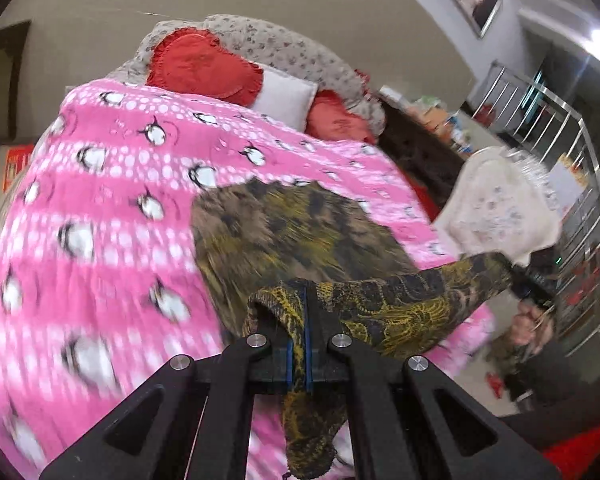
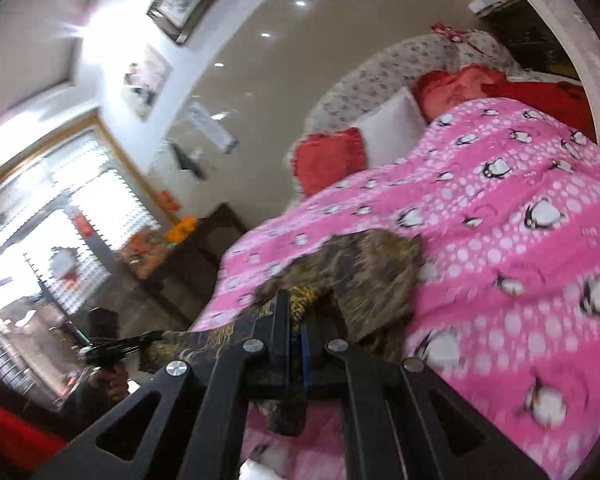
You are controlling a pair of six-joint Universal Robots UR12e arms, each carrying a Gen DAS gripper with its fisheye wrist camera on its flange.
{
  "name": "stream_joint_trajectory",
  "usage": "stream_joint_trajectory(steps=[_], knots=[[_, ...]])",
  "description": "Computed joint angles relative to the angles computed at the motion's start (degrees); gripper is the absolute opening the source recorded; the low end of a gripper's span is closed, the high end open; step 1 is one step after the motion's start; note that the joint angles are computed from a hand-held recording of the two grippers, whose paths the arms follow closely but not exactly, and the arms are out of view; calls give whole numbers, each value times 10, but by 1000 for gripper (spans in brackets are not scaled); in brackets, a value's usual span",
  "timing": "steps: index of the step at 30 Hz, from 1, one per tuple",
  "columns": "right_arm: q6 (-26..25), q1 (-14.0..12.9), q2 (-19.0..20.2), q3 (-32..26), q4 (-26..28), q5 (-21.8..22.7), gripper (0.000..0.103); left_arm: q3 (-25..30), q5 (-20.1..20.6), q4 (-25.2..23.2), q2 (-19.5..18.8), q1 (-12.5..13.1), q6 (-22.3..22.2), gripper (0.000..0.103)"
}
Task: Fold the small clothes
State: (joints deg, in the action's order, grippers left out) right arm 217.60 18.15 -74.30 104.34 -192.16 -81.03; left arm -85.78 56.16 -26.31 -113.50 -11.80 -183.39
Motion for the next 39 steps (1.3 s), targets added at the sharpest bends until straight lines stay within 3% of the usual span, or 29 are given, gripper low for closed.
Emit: stream_joint_trajectory(steps=[9,14,17,20,25,26,27,28,33,34,36,38,39], knots=[[61,-36,104,-142,163,-20,4,163,100,-94,-119,-15,21,0],[49,-39,143,-197,255,-47,4,213,142,-130,-160,-24,28,0],[58,-43,155,-206,292,-54,4,237,156,-192,-180,-30,46,0],[59,-41,164,-213,333,-64,5,225,151,-169,-179,-29,49,0],[61,-38,158,-209,339,-75,11,243,97,-224,-180,-13,25,0],[56,-37,153,-209,345,-77,11,246,83,-241,-179,-9,24,4],[48,-36,148,-207,348,-82,12,248,80,-255,-177,-7,27,18],[41,-34,143,-204,348,-86,12,248,93,-257,-173,-8,29,23],[-29,-17,111,-194,351,-136,13,185,148,-136,-133,-7,-11,26],[-47,-12,108,-197,355,-141,14,165,133,-98,-121,-7,-14,26],[-83,-6,105,-207,373,-139,17,143,63,-81,-106,-9,17,26],[-114,-2,109,-227,417,-120,22,145,31,-155,-99,-23,98,26],[-129,-1,116,-243,456,-106,23,154,37,-205,-100,-33,138,26]])
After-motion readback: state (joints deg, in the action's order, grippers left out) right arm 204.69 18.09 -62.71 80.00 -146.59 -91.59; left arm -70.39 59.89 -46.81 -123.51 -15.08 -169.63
